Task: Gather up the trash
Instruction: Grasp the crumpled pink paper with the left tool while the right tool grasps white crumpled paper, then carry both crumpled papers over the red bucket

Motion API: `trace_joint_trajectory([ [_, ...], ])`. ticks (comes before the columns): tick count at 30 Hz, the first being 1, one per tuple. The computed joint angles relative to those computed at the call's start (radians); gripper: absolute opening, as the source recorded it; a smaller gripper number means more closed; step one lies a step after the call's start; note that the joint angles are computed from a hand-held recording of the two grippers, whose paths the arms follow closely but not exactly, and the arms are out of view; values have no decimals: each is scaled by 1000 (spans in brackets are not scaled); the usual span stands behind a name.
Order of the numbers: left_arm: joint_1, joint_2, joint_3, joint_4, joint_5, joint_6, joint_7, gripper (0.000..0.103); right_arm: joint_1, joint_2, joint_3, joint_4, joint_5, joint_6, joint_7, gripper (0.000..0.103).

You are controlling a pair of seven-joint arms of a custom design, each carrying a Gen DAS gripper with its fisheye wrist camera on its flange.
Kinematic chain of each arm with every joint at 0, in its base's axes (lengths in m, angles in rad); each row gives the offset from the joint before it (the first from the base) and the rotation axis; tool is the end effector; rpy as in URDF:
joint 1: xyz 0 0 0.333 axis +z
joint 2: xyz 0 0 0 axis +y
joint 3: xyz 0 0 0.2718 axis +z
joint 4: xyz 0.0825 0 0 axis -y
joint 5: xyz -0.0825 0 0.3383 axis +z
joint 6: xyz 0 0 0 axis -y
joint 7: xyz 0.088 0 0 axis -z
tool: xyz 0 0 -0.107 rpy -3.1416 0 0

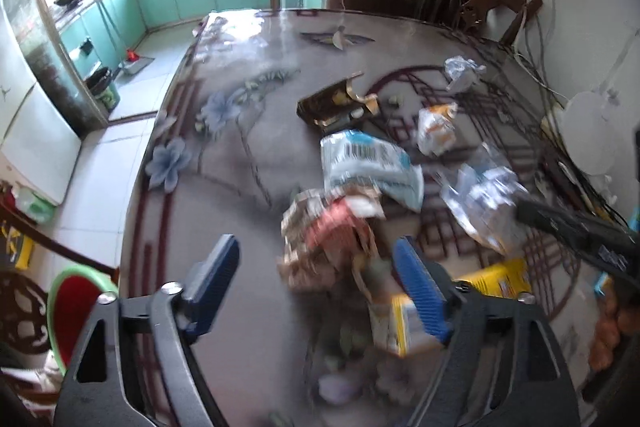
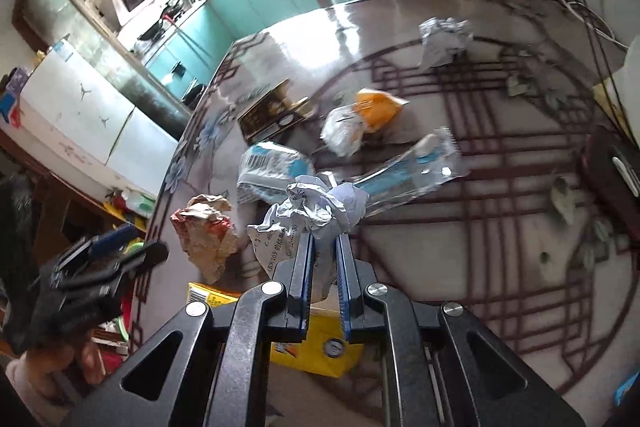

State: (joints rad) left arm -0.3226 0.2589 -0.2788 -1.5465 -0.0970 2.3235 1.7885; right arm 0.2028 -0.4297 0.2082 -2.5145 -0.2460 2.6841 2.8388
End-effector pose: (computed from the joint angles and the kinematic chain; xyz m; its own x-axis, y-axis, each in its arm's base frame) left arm 0.5254 -0.3389 0.5325 -0.6871 -0.7245 0.0536 -0.6393 0.5680 -0.5183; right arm 0.3902 0.1833 0.4757 -0.4825 -0.7781 -0.4021 -0.6483 0.6260 -0.4334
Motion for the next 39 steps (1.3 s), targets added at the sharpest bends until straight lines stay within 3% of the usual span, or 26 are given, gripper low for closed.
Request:
trace_joint_trajectory([
  [7, -41, 163, 4, 186, 51, -122, -53, 80, -1, -31, -10, -56, 37, 40, 4, 9],
  [8, -42, 177, 3, 200, 45, -134, -58, 66, -1, -35, -11, -62, 42, 41, 7, 9],
  [9, -45, 190, 3, 216, 44, -152, -66, 42, -1, -37, -11, -66, 47, 44, 7, 9],
  [12, -35, 178, -1, 198, 23, -149, -61, 37, -10, -44, 1, -70, 48, 46, 23, 9],
  [24, 49, -39, 4, -37, -93, -50, 27, 38, -33, -79, 68, -7, -37, -30, 133, 9],
  [39, 102, -258, 57, -297, -192, 0, 70, 40, 25, -45, 105, 120, -129, -121, 202, 9],
])
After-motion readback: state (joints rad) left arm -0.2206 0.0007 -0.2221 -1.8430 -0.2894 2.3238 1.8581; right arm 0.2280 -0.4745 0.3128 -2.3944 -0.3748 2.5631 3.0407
